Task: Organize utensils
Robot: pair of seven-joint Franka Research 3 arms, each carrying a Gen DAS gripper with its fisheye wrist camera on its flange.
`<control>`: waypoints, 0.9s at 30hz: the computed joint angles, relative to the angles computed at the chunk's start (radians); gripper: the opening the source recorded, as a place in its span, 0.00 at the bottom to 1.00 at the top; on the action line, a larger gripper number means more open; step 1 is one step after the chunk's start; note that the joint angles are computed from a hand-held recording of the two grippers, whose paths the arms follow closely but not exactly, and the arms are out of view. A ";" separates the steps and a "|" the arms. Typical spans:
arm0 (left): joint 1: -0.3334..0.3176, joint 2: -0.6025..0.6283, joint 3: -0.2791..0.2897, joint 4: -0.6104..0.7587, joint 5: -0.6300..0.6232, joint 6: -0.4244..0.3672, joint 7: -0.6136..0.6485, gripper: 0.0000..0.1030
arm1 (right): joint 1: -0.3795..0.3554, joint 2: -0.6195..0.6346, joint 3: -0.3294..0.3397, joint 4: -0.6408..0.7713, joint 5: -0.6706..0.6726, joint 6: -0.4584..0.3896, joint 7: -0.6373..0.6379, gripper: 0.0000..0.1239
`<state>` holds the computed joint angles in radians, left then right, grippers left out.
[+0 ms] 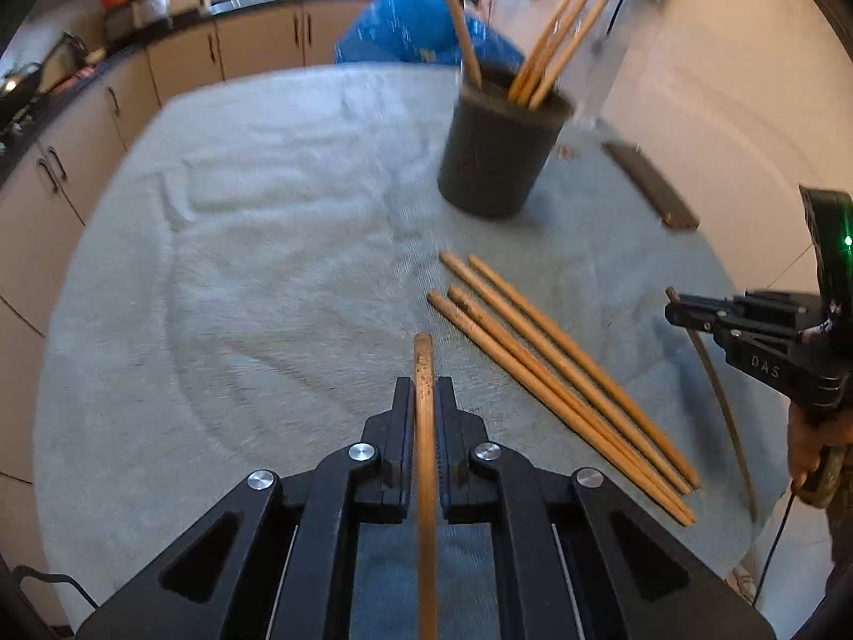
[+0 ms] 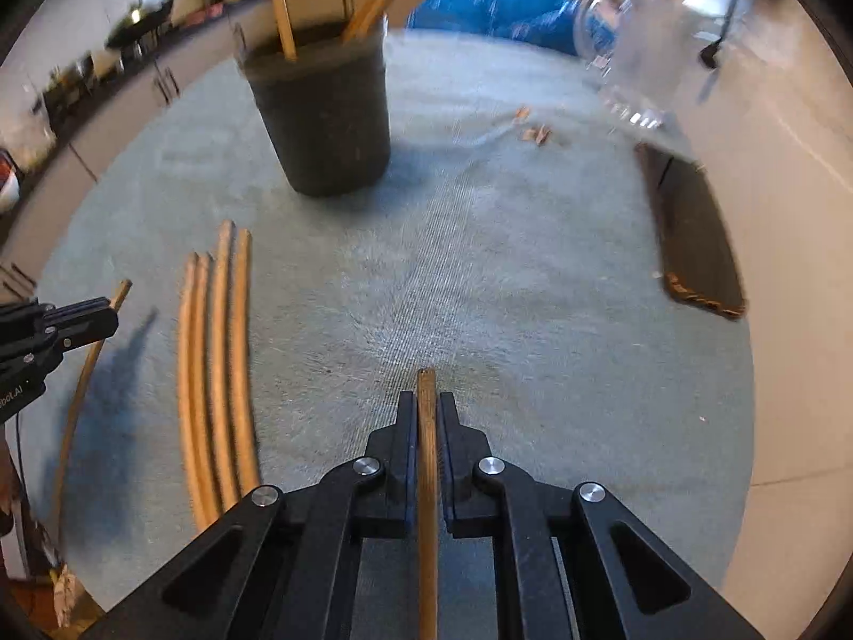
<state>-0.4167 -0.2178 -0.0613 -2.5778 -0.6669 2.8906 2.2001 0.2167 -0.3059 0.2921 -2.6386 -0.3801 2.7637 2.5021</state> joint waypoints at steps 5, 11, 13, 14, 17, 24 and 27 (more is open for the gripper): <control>-0.063 -0.166 0.038 -0.116 -0.011 0.115 0.010 0.06 | -0.070 -0.197 0.111 -0.108 -0.055 0.094 0.143 0.06; -0.187 -0.353 0.160 -0.204 -0.030 0.172 -0.004 0.06 | -0.141 -0.356 0.200 -0.170 -0.018 0.175 0.163 0.06; -0.219 -0.399 0.189 -0.219 -0.028 0.191 -0.020 0.06 | -0.167 -0.401 0.234 -0.176 -0.002 0.191 0.168 0.06; -0.228 -0.420 0.197 -0.226 -0.021 0.198 -0.029 0.06 | -0.176 -0.417 0.249 -0.178 0.008 0.197 0.169 0.06; -0.266 -0.471 0.220 -0.246 -0.005 0.239 -0.055 0.06 | -0.212 -0.462 0.296 -0.181 0.038 0.227 0.174 0.06; -0.366 -0.533 0.283 -0.264 0.052 0.328 -0.112 0.06 | -0.337 -0.593 0.443 -0.179 0.101 0.273 0.200 0.06; -0.394 -0.523 0.307 -0.250 0.085 0.349 -0.140 0.06 | -0.393 -0.622 0.481 -0.174 0.143 0.324 0.209 0.06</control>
